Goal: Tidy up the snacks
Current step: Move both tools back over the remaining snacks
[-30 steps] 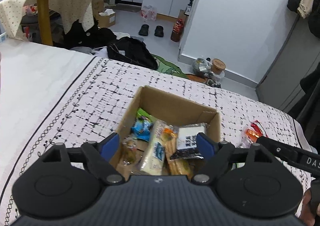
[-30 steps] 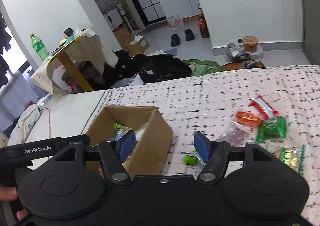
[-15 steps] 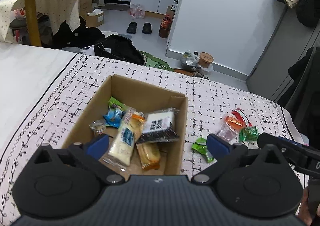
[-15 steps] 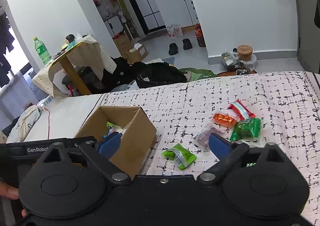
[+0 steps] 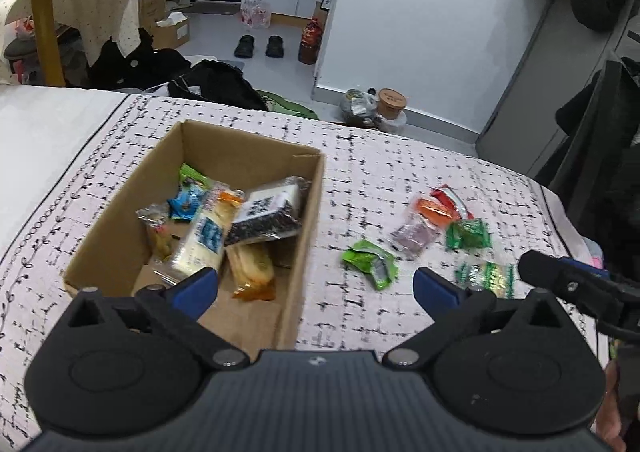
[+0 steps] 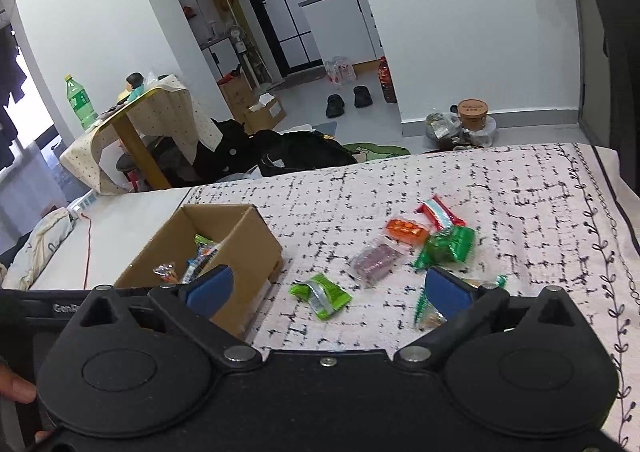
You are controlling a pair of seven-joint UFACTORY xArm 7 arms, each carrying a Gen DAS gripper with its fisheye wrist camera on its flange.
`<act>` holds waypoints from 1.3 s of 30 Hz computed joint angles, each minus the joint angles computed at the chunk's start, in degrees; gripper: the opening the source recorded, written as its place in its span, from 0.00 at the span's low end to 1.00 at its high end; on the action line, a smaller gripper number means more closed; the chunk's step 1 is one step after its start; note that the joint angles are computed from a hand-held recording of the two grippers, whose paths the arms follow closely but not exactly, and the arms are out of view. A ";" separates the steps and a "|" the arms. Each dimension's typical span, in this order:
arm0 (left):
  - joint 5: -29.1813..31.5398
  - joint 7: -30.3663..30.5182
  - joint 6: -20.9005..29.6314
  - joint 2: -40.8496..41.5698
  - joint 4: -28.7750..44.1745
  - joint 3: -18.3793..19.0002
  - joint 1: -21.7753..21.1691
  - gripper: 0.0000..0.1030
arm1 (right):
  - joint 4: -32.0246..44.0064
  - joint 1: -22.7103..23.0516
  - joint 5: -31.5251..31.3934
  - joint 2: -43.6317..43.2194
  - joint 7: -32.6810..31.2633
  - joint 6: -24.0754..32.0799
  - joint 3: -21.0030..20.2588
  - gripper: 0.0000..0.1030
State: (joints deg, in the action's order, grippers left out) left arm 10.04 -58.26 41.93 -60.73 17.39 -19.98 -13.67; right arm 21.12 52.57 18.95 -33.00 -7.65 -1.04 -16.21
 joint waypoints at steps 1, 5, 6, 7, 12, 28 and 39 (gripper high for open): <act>0.11 -0.58 0.28 0.33 0.41 -0.76 0.25 1.00 | -0.34 -0.99 -0.10 -0.06 0.33 -0.25 0.62 1.00; 0.08 -0.48 -1.14 3.18 1.66 -1.23 -0.66 1.00 | -1.80 -2.66 -1.01 -0.56 1.18 -1.44 0.89 1.00; 0.25 -0.59 -1.48 3.76 1.97 -1.53 -0.72 1.00 | -2.00 -2.75 -1.39 -0.67 1.26 -1.41 0.62 1.00; 0.37 -0.76 -1.91 4.33 2.26 -1.78 -0.80 1.00 | -2.24 -2.45 -1.67 -0.89 1.13 -1.43 -0.08 1.00; 0.30 -2.15 -3.41 7.33 3.32 -2.30 -1.16 1.00 | -2.97 -4.75 -3.08 -0.48 1.71 -1.29 0.63 1.00; 5.83 -6.89 -15.36 18.94 5.04 -5.00 2.73 0.89 | -1.99 -3.64 -0.56 5.07 3.34 -1.88 -4.71 0.78; 11.24 -11.25 -21.63 28.03 6.43 -6.18 7.68 0.75 | 2.74 2.82 1.34 15.95 5.79 -4.51 -9.96 0.73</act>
